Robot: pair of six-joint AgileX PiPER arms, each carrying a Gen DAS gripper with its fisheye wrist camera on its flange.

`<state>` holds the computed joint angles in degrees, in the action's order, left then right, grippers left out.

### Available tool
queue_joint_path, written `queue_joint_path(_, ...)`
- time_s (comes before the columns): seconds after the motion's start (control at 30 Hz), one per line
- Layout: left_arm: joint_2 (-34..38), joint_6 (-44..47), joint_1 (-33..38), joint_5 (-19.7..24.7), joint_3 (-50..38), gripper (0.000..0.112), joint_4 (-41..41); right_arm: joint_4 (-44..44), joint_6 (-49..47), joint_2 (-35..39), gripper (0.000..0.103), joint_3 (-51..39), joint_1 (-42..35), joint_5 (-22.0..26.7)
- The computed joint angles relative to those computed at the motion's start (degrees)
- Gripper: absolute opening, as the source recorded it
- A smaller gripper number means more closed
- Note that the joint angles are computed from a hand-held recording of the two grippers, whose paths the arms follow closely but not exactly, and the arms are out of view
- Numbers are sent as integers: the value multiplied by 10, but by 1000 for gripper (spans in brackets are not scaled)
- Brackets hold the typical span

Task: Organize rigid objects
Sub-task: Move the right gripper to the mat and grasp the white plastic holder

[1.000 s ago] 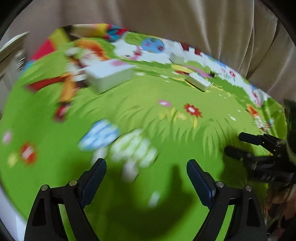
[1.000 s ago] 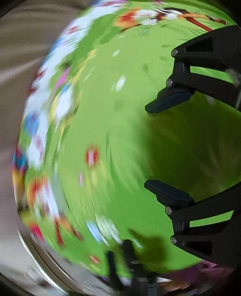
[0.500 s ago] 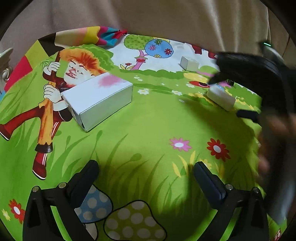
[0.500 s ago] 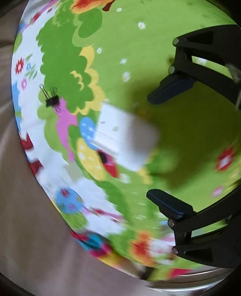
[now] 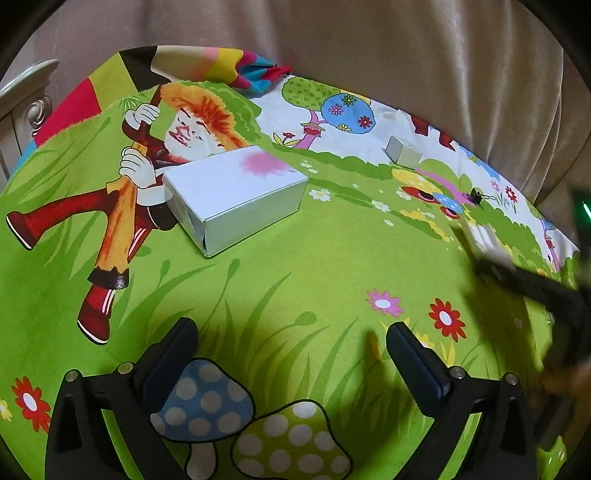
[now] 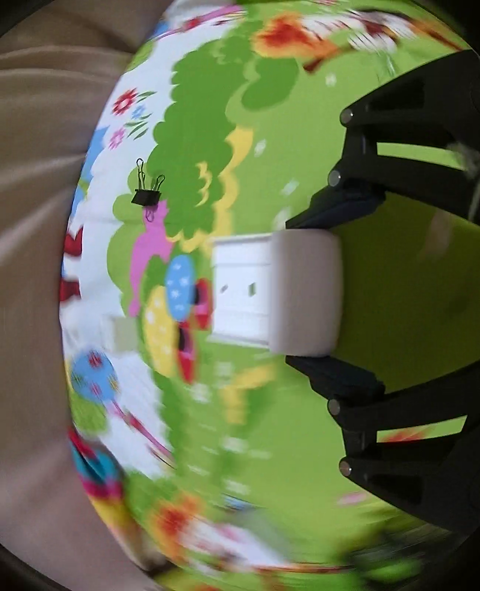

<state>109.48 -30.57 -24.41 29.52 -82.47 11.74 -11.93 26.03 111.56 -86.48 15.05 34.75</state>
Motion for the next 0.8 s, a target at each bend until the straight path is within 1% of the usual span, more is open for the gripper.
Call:
queue_joint_path(0.03,1,-4,-2,4,-3,103,5,23,-57,-34,68,57,-13,-34)
queue_joint_path(0.07,5,-4,-2,8,-8,103,8,42,-107,-59,72,98,-26,-57)
queue_joint_path(0.1,10,-8,-4,16,-15,103,16,72,-152,-86,77,133,-44,-62)
queue_joint_path(0.13,13,-11,-6,23,-21,103,23,90,-174,-92,85,146,-54,-70)
queue_joint_path(0.17,15,-15,-8,27,-23,103,29,88,-173,-101,89,155,-64,-61)
queue_joint_path(0.23,18,-20,-12,36,-29,103,39,116,-194,-106,90,166,-82,-66)
queue_joint_path(0.3,21,-25,-15,43,-33,103,48,145,-222,-102,93,158,-89,-64)
queue_joint_path(0.37,24,-28,-19,53,-39,103,57,146,-246,-82,93,131,-86,-51)
queue_joint_path(0.4,26,-31,-21,59,-43,103,63,153,-276,-67,94,112,-85,-42)
queue_joint_path(0.47,36,-37,-29,79,-57,103,81,222,-386,-36,98,72,-98,-24)
queue_joint_path(0.53,36,-38,-29,80,-58,103,81,286,-495,-5,99,28,-116,5)
queue_joint_path(0.57,36,-38,-28,79,-57,103,80,315,-546,5,99,12,-124,18)
queue_joint_path(0.63,36,-40,-29,81,-58,103,82,351,-607,9,97,10,-133,26)
queue_joint_path(0.7,37,-45,-30,86,-60,103,85,403,-675,-15,71,49,-141,6)
queue_joint_path(0.73,37,-50,-32,92,-62,103,86,408,-683,-25,68,66,-142,-7)
queue_joint_path(0.8,42,-93,-42,116,-73,103,106,386,-654,-57,68,113,-141,-31)
